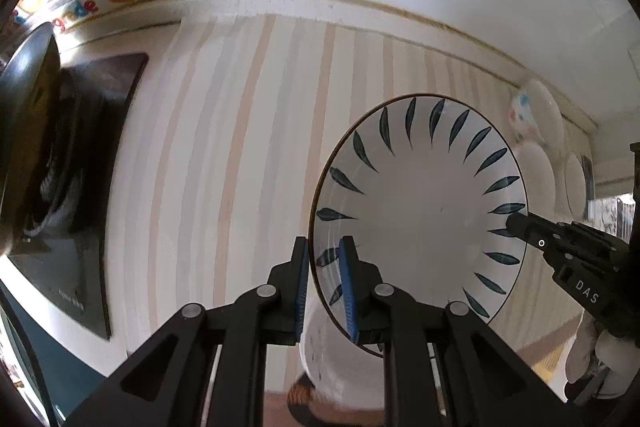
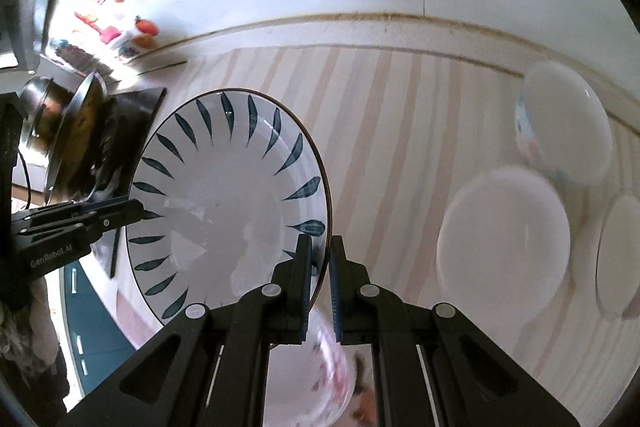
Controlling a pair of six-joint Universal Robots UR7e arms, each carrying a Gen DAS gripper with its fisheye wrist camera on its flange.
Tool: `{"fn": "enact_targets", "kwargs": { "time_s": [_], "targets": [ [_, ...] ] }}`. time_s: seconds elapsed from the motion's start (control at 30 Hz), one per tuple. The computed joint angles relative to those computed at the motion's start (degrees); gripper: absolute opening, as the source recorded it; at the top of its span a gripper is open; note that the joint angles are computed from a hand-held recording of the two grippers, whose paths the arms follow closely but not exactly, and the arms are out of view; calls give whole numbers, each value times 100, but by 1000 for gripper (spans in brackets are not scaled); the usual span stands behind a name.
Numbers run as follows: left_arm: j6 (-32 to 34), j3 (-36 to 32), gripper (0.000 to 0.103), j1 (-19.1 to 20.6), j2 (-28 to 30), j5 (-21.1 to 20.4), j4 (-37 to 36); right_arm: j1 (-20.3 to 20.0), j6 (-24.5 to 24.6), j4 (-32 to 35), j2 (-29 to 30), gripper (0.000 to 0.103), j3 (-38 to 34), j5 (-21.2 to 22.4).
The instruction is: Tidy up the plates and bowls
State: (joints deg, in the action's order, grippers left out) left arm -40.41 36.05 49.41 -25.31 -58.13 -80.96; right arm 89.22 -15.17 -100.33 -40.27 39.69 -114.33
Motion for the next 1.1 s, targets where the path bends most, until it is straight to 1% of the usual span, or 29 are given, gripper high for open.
{"fn": "enact_targets", "kwargs": {
  "time_s": [0.07,0.13,0.23,0.3,0.4,0.6,0.73,0.77,0.8,0.83,0.9,0.93,1.0,1.03,1.1],
  "targets": [
    [-13,357,13,-43,-163,-4,-106,17,46,-244,-356,10,631,15],
    [8,887,13,-115,-404,-26,-221,38,5,-506,-690,10,1230,1],
    [-32,1455,13,-123,-633,-226,-393,14,-49,-792,-1143,10,2009,-88],
    [-39,1723,13,-114,-737,-397,-469,-41,6,-866,-1304,10,2301,-96],
    [22,1986,13,-115,-823,-546,-550,-165,120,-993,-1458,10,2626,-55],
    [102,2026,13,-111,-749,-531,-415,-295,194,-1214,-1576,10,3017,-85],
    [175,1841,13,-102,-598,-527,-299,-342,255,-1210,-1567,10,3070,-81],
    [231,1840,13,-101,-592,-575,-366,-348,261,-1208,-1553,10,3067,-100],
    [339,1855,13,-93,-598,-737,-554,-357,257,-1212,-1552,10,3072,-89],
    [401,1923,13,-89,-633,-770,-648,-356,262,-1185,-1522,9,3037,-52],
    [566,1781,13,-160,-520,-740,-679,-362,264,-1141,-1517,9,3018,72],
    [627,1668,13,-183,-435,-719,-590,-354,244,-1143,-1519,9,3025,65],
    [713,1552,13,-216,-324,-678,-529,-315,128,-1275,-1481,9,3063,-134],
    [735,1530,13,-232,-286,-634,-501,-313,168,-1255,-1447,9,3033,-179],
    [696,1513,13,-246,-230,-580,-425,-348,220,-1216,-1424,9,3001,-158]
  ]
}}
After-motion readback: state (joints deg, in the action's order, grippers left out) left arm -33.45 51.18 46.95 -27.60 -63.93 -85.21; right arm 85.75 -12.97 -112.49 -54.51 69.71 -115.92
